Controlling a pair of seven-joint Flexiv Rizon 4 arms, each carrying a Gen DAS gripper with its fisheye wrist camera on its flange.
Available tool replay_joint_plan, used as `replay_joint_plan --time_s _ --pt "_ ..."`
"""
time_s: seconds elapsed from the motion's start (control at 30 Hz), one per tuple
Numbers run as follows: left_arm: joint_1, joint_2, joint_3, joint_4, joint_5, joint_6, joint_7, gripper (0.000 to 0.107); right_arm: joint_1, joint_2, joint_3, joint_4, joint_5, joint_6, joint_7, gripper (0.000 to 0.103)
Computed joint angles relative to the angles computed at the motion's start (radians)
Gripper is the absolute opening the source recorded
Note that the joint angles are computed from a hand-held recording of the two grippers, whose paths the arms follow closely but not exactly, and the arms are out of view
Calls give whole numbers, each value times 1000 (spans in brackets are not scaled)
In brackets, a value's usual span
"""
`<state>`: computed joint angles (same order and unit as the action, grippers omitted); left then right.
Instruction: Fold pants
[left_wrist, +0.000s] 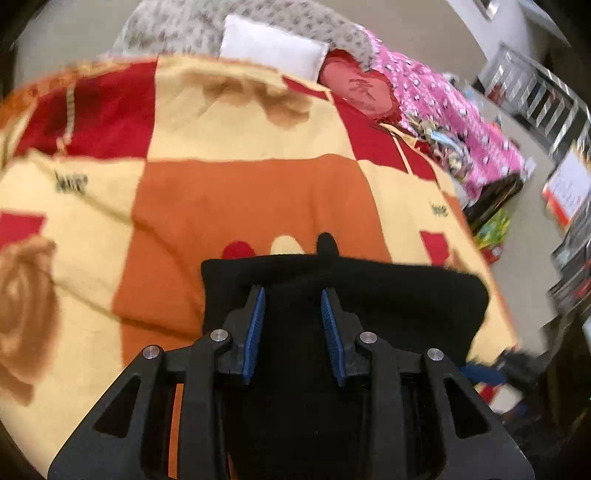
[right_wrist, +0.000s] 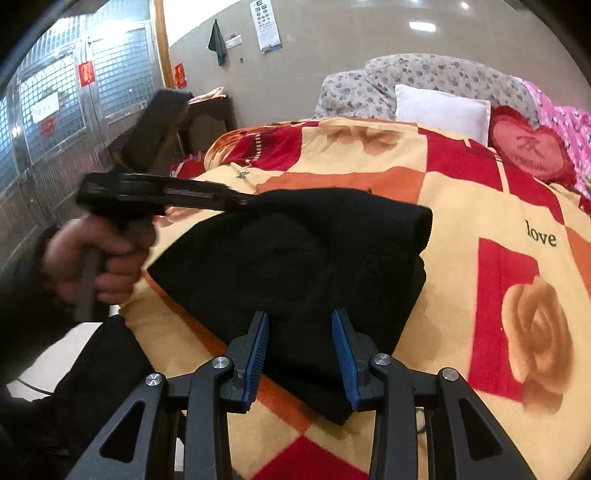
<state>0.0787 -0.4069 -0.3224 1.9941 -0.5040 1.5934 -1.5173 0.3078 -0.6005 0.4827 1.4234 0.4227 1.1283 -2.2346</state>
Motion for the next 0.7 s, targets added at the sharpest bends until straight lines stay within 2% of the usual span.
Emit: replay_joint_plan --time_s 0.03,0.07,0.1,0.13,0.17,0.27,0.33,0.4,0.43,0.5,0.53,0.57,0.6,0.7 --pt "42 1 -49 12 -3 10 2 29 -7 -3 7 -5 8 -6 -4 34" --pt "63 4 -65 20 40 19 -24 30 -16 -4 15 -13 18 -19 -8 34" --pt "57 7 -49 25 91 28 -58 30 -24 -4 21 -23 27 -36 -13 34" --pt "23 10 -13 25 96 40 -69 30 -28 1 22 -31 39 -33 -16 33" --pt "-26 9 26 27 43 60 -31 30 -30 5 25 -35 57 -8 -24 33" --pt "-179 -11 196 4 99 110 -94 29 -37 -3 60 -77 133 138 -69 33" --pt "-268 -35 297 -10 133 159 -137 30 30 -20 -3 -109 75 187 6 33" --pt "-309 -53 346 -28 147 169 -162 30 76 -69 -43 -165 -13 157 59 33" --pt "-310 -55 349 -30 155 168 -169 30 99 -92 -71 -191 -54 120 90 33" --pt "-275 -61 313 -34 174 176 -179 31 159 -144 -165 -221 -212 22 244 34" --pt "-263 -59 303 -32 181 179 -184 31 154 -165 -166 -234 -210 -19 254 35" --pt "-258 -59 299 -31 187 180 -188 31 121 -173 -134 -268 -143 -53 274 35" --pt "-258 -58 301 -30 191 181 -194 31 91 -183 -98 -288 -141 -88 291 35" --pt "-234 -55 278 -27 207 181 -202 31 83 -174 -87 -262 -137 -53 269 35"
